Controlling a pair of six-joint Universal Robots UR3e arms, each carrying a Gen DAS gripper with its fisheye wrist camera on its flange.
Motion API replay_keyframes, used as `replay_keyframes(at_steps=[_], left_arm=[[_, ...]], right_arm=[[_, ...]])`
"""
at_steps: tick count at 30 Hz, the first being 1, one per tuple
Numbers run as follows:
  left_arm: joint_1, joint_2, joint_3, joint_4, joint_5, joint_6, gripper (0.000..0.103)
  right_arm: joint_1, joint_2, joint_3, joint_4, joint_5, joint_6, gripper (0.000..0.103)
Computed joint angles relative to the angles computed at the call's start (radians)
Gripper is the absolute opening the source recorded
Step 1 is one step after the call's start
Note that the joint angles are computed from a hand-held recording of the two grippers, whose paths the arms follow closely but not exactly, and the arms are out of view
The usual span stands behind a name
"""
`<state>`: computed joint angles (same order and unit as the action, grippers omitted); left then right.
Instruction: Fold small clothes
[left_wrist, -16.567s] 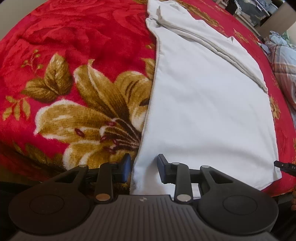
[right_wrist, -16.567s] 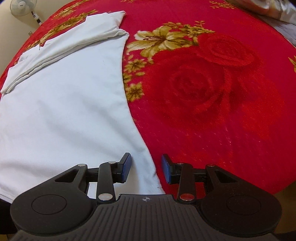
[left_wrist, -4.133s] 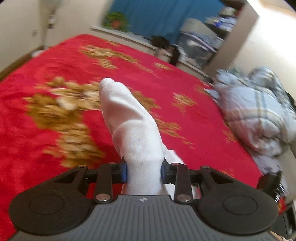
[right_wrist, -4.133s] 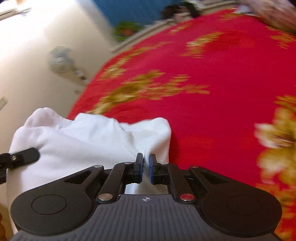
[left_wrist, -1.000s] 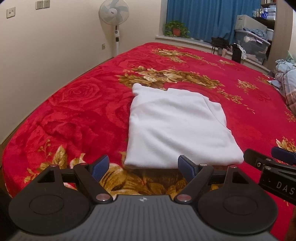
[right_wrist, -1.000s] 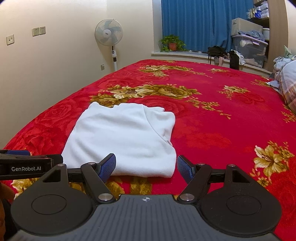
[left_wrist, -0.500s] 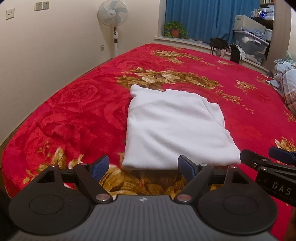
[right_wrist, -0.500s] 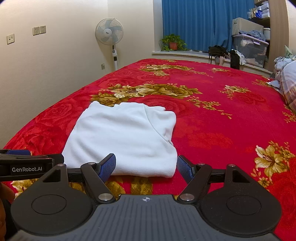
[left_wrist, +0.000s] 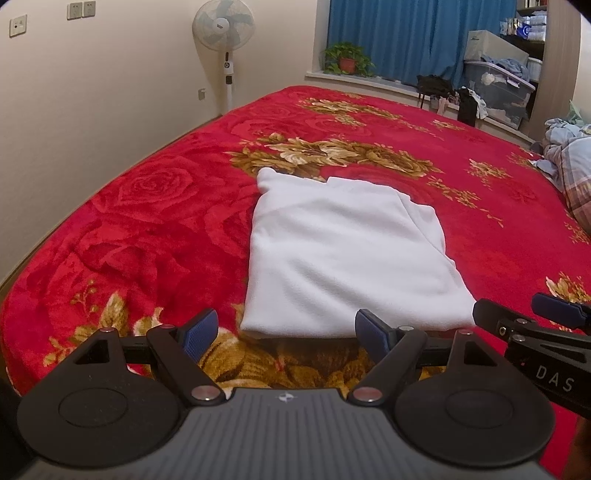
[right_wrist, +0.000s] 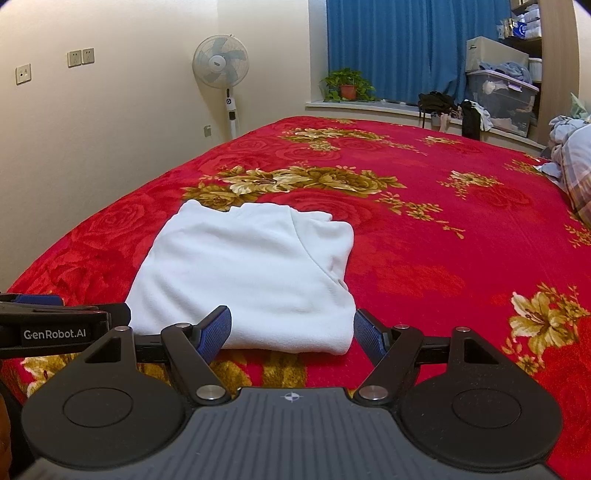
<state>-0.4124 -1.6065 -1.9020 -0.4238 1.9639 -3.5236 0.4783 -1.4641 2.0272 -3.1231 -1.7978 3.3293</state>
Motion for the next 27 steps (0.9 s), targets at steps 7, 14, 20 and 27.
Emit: replay_keyframes(at_steps=[7,14,20,27], left_arm=[[-0.007,-0.009,0.003,0.011,0.002,0.009,0.085],[-0.007,-0.014,-0.005,0.036,-0.004,0.028,0.085],[-0.003,-0.013,-0.015,0.054,-0.024,0.043,0.085],[-0.003,-0.012,-0.026,0.087,-0.038,0.065,0.086]], right_arm=[[-0.005,-0.001,0.009,-0.011,0.007,-0.007,0.075],[-0.004,-0.001,0.009,-0.011,0.007,-0.007,0.075],[-0.003,-0.001,0.005,-0.007,0.005,-0.005,0.075],[-0.006,-0.005,0.014,-0.010,0.009,-0.008,0.075]])
